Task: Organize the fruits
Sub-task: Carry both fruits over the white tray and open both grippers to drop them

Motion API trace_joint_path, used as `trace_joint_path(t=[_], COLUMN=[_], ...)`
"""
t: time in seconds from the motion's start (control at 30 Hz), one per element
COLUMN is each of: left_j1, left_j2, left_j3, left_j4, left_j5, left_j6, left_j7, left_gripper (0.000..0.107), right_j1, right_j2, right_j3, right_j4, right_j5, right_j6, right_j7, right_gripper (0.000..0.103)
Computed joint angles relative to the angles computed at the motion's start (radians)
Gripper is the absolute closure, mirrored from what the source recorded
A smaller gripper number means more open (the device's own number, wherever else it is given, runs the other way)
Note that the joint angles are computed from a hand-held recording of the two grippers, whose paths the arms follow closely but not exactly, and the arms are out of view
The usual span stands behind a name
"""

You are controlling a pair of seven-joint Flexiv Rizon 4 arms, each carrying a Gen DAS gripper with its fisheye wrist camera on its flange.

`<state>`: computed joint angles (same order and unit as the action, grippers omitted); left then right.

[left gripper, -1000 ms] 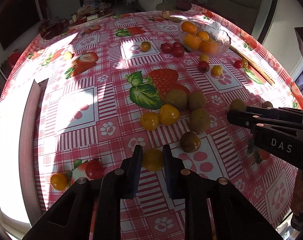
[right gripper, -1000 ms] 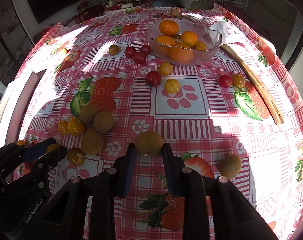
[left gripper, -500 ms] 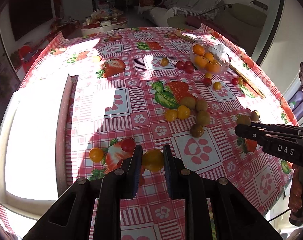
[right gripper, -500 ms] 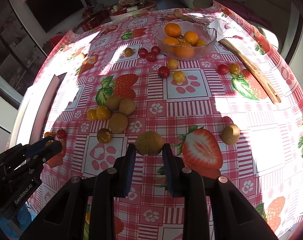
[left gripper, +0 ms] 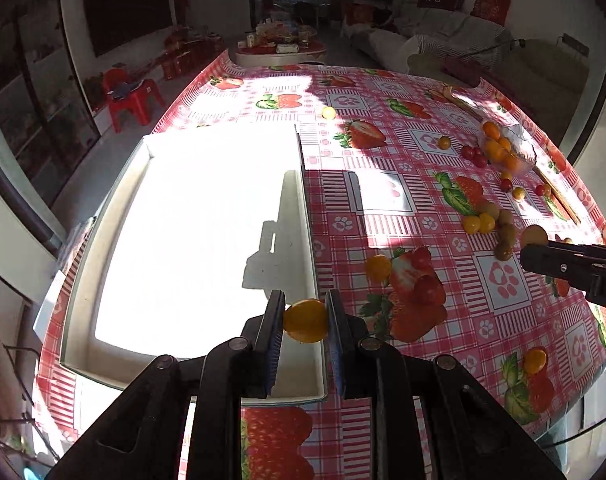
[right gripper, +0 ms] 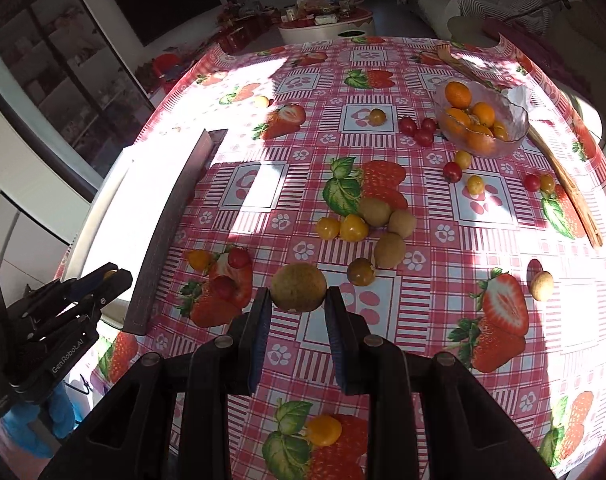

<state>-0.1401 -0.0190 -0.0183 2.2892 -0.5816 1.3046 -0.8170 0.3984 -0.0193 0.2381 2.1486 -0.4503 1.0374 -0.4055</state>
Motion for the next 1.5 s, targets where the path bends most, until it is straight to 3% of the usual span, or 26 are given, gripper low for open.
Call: trace_joint_path(t=[0.5,0.73,1.0,1.1,1.13,1.17,1.2,1.27,1.37,1.5], left_j1=[0.147,0.174,0.179,0.184,0.179,0.178,0.184,0.199,0.198,0.186], left_j2=[-0.142,-0.158,-0.163,-0.162,-0.164,-0.164,-0.163,-0.154,-0.139,-0.106], left_j3=[0.047,0.032,0.027,0.019,0.028,0.031,0.020,-0.011,-0.011,-0.025], left_j4=[-0.093,-0.097,-0.094,-0.090,-0.092,-0.091,-0.077,-0.049,-0.053,-0.029], left_j5=[0.194,0.216,0.234,0.217,0.233,0.238,0.217,0.168,0.155,0.087], left_j6=[0.021,0.023,0.045,0.050,0.056,0.065,0.103,0.163,0.120,0.118], left_j7=[-0.160,-0.174,-0.167,-0.152,-0.167,-0.175,-0.166,-0.122,-0.104,-0.049], left_gripper=[0.084,0.084,0.084,0.083,0.069,0.037,0.025,0.022,0.022,0.022], right_j1=[0.130,0.156,0.183,0.177,0.178,0.181,0.186,0.189,0.198,0.190], right_j2=[-0.354,-0.504,-0.564,-0.566,-0.565,-0.563,-0.558,-0.538,-0.491,-0.414], right_j3=[-0.011,-0.012,-0.039,-0.033,-0.035,-0.039,-0.045,-0.054,-0.074,-0.082], right_j4=[-0.404,-0.591,-0.666,-0.675,-0.675,-0.677,-0.673,-0.652,-0.593,-0.499], right_j5=[0.123,0.214,0.236,0.255,0.257,0.256,0.250,0.239,0.202,0.162], right_j6=[-0.039,-0.129,-0.208,-0.210,-0.209,-0.201,-0.190,-0.156,-0.100,-0.054], right_j7=[-0.231,-0.337,-0.371,-0.382,-0.380,-0.374,-0.363,-0.346,-0.295,-0.229], right_gripper=[0.073,0.073,0.072,0.064,0.061,0.054,0.044,0.035,0.024,0.023])
